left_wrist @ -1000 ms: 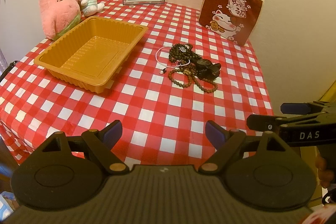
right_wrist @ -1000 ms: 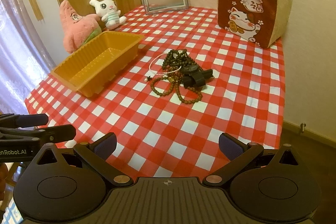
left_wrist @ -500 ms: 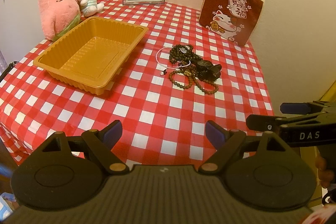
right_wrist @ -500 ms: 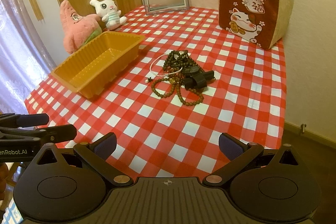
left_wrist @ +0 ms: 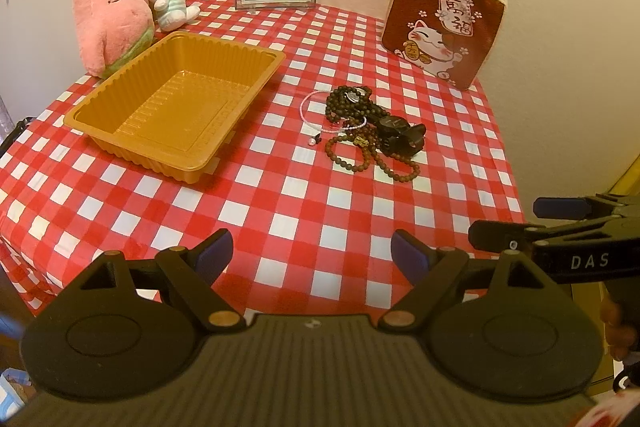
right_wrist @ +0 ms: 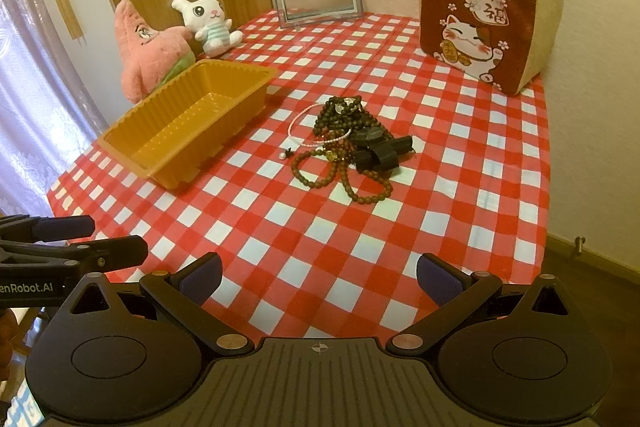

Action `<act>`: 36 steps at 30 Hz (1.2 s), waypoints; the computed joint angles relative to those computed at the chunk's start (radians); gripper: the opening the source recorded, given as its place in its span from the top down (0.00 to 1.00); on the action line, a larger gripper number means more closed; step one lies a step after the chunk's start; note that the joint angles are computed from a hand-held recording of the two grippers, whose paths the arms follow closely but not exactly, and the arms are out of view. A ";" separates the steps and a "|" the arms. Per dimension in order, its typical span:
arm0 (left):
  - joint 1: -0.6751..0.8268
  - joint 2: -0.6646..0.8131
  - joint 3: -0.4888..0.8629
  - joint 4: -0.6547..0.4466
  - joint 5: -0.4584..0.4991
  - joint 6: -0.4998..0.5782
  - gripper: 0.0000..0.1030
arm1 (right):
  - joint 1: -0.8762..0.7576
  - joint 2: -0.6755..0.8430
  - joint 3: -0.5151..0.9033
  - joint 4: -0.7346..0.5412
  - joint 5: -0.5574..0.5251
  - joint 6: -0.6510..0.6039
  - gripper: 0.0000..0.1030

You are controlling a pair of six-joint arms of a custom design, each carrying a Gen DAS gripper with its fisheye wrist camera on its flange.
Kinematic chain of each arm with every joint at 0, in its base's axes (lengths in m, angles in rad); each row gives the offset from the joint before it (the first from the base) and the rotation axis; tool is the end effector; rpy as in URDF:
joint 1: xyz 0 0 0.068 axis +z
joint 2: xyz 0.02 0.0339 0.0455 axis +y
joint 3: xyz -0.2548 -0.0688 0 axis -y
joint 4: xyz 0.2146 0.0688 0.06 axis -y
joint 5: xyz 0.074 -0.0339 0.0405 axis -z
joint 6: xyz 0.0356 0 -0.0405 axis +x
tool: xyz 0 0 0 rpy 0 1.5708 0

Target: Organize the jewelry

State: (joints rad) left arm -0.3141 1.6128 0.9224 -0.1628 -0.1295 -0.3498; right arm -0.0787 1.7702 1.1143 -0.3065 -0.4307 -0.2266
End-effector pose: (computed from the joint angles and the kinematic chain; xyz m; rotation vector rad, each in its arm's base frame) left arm 0.2927 -0.0902 0.1953 -0.1020 2.4176 -0.1474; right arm 0.3380 -0.0117 0.1927 -0.3487 2.4304 0.4126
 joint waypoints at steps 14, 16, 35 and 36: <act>0.218 0.022 -0.094 0.168 0.213 0.009 0.18 | -0.002 0.072 -0.011 0.156 -0.038 0.110 0.00; 0.291 0.034 -0.123 0.223 0.268 -0.029 0.18 | 0.001 0.096 -0.008 0.201 -0.034 0.137 0.00; 0.739 0.502 0.023 0.721 0.465 -0.037 0.36 | 0.107 0.393 0.218 0.339 0.178 0.317 0.00; 0.753 0.531 0.042 0.743 0.471 -0.050 0.36 | 0.114 0.402 0.231 0.333 0.188 0.324 0.00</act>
